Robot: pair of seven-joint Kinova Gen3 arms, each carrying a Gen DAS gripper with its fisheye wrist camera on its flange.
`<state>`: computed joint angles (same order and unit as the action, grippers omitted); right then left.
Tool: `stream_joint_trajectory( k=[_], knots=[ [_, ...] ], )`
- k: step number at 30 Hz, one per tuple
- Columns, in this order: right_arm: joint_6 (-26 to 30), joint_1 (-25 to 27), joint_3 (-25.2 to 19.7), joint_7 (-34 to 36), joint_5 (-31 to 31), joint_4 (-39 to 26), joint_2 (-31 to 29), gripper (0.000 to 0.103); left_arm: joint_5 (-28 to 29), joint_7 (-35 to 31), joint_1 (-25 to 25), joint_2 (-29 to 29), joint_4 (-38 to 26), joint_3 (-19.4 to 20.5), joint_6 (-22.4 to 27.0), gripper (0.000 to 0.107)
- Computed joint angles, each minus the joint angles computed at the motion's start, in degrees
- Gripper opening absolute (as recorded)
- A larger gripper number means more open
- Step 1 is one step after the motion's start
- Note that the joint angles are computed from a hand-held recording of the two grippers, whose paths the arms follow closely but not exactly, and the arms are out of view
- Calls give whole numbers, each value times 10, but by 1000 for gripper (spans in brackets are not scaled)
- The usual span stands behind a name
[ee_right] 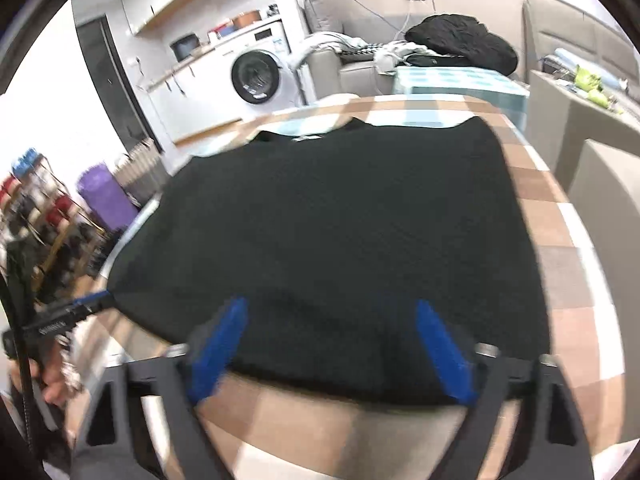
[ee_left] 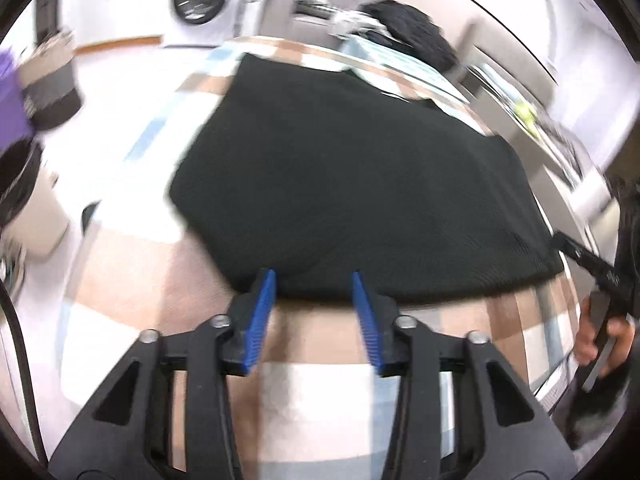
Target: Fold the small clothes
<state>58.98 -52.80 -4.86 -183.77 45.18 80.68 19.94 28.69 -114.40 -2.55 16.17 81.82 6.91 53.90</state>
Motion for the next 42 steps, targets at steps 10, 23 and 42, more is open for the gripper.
stream_joint_trajectory(
  k=[10,23,42],
  knots=[
    [-25,8,6,-25,-6,10,-2,97,8,70,0,25,0,-6,-54,51],
    [-6,16,3,-17,-28,-6,13,98,-61,138,19,37,-2,15,-146,10],
    [-16,16,13,15,-52,-6,19,98,-102,181,37,11,28,-8,-160,48]
  ],
)
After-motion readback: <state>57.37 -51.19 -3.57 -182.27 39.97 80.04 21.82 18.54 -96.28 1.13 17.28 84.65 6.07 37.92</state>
